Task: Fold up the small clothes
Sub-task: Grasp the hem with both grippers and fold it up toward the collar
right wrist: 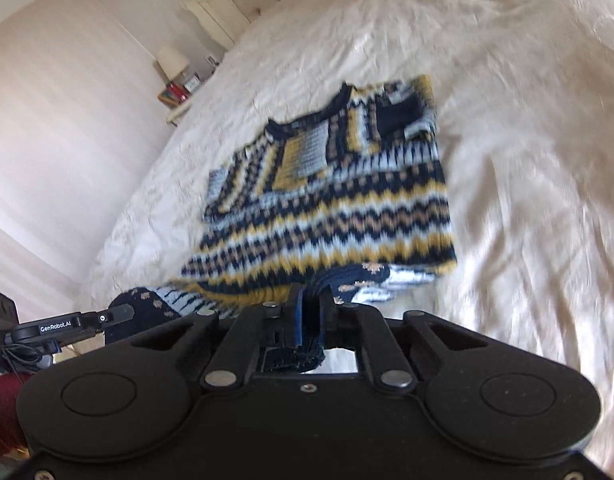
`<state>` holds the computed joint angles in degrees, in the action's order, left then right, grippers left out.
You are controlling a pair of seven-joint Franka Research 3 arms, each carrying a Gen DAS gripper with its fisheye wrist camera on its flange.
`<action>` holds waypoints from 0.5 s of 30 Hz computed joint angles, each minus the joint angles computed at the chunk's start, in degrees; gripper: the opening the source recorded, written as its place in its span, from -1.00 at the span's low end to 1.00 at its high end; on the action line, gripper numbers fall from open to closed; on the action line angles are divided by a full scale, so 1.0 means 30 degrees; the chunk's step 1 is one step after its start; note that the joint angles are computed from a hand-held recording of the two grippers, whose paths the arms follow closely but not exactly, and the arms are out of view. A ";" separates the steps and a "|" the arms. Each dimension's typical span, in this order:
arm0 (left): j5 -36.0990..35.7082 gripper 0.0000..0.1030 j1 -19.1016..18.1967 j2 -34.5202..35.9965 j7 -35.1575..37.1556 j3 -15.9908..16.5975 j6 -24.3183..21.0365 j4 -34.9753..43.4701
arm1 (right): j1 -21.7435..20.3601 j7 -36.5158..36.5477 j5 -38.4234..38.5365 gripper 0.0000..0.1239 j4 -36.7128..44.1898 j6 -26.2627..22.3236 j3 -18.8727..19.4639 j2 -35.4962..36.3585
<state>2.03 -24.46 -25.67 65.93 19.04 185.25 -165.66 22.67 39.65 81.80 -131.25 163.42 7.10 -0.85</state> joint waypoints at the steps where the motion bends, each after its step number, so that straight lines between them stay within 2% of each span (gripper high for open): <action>1: -0.0113 -0.81 0.0231 0.0427 -0.0241 -0.0277 0.0135 0.0462 | -0.0089 -0.0303 0.0168 -0.77 0.0431 -0.0130 -0.0098 0.0198; 5: -0.0161 -0.81 0.0953 0.2204 -0.1314 -0.0973 0.0734 0.2323 | -0.0619 -0.1271 0.0395 -0.77 0.2583 -0.0668 -0.0288 0.1452; 8: 0.0161 -0.81 0.2331 0.3710 -0.2315 -0.2249 0.0938 0.3910 | -0.1160 -0.1740 0.0291 -0.77 0.4502 -0.1144 -0.0247 0.2774; 10: 0.0447 -0.81 0.3528 0.4625 -0.2939 -0.3364 0.1041 0.4902 | -0.1523 -0.1628 -0.0206 -0.77 0.5700 -0.1331 -0.0149 0.3681; 13: 0.1080 -0.81 0.6048 0.6018 -0.3532 -0.5690 0.1115 0.6466 | -0.2095 -0.1312 -0.0746 -0.77 0.7495 -0.1562 0.0152 0.5075; 14: 0.1364 -0.81 0.6244 0.6419 -0.3645 -0.5807 0.1079 0.6931 | -0.2259 -0.1293 -0.0875 -0.77 0.8086 -0.1535 0.0290 0.5559; 15: 0.1609 -0.81 0.5861 0.6804 -0.3695 -0.5363 0.1002 0.7365 | -0.2381 -0.1043 -0.1219 -0.77 0.8692 -0.1470 0.0394 0.6047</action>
